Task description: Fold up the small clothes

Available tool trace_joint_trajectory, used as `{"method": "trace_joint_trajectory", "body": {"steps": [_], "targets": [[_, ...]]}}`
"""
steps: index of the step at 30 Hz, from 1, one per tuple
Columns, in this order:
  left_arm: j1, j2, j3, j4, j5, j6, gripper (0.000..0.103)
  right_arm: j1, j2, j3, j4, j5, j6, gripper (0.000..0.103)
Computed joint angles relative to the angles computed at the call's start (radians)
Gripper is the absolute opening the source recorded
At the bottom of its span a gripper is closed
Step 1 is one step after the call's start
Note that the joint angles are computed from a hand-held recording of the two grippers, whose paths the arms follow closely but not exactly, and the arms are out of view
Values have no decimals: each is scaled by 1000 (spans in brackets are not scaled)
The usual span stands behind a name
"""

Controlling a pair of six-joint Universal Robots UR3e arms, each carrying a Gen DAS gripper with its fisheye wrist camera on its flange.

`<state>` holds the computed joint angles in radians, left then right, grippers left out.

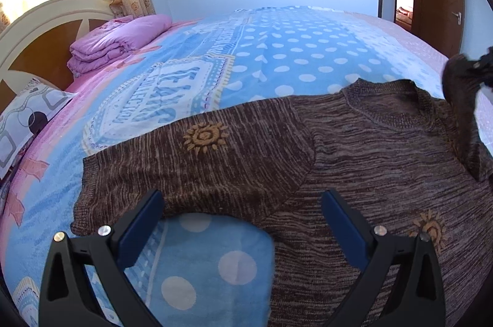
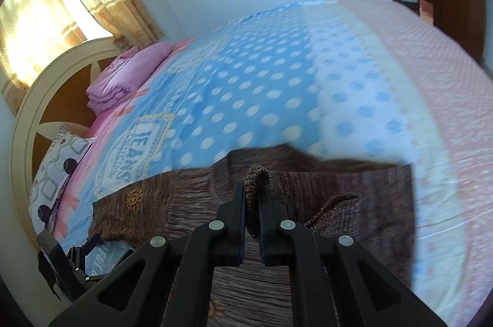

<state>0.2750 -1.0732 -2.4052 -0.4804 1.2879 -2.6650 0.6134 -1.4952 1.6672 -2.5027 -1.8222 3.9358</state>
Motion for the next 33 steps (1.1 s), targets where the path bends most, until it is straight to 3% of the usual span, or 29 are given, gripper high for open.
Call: {"method": "trace_joint_trajectory", "body": {"steps": [2, 4, 5, 6, 12, 17, 19, 23, 26, 28, 31, 33], "targets": [[-13, 7, 2, -10, 7, 8, 103, 2, 89, 29, -138, 58, -9, 9], [-19, 28, 15, -62, -2, 34, 103, -8, 144, 78, -241, 143, 6, 23], [-19, 43, 16, -79, -7, 44, 103, -3, 153, 103, -271, 163, 13, 53], [-20, 63, 16, -97, -18, 61, 103, 10, 150, 138, -308, 162, 12, 74], [-138, 49, 74, -130, -1, 48, 96, 148, -92, 403, -317, -18, 9, 74], [-295, -65, 206, -179, 0, -90, 95, 361, -327, 545, -88, -313, 198, 74], [-400, -164, 266, -114, 59, -188, 95, 440, -365, 576, -12, -405, 302, 74], [-634, -372, 435, -55, 224, -329, 96, 519, -402, 669, -52, -478, 405, 74], [-796, -558, 614, -66, 375, -378, 101, 541, -388, 741, -167, -513, 425, 74], [-855, -677, 723, -74, 425, -399, 101, 550, -378, 774, -217, -528, 426, 74], [-968, -877, 878, -86, 641, -382, 101, 560, -348, 783, -240, -537, 437, 74], [-975, -900, 874, -98, 671, -385, 101, 554, -351, 793, -258, -526, 423, 74]]}}
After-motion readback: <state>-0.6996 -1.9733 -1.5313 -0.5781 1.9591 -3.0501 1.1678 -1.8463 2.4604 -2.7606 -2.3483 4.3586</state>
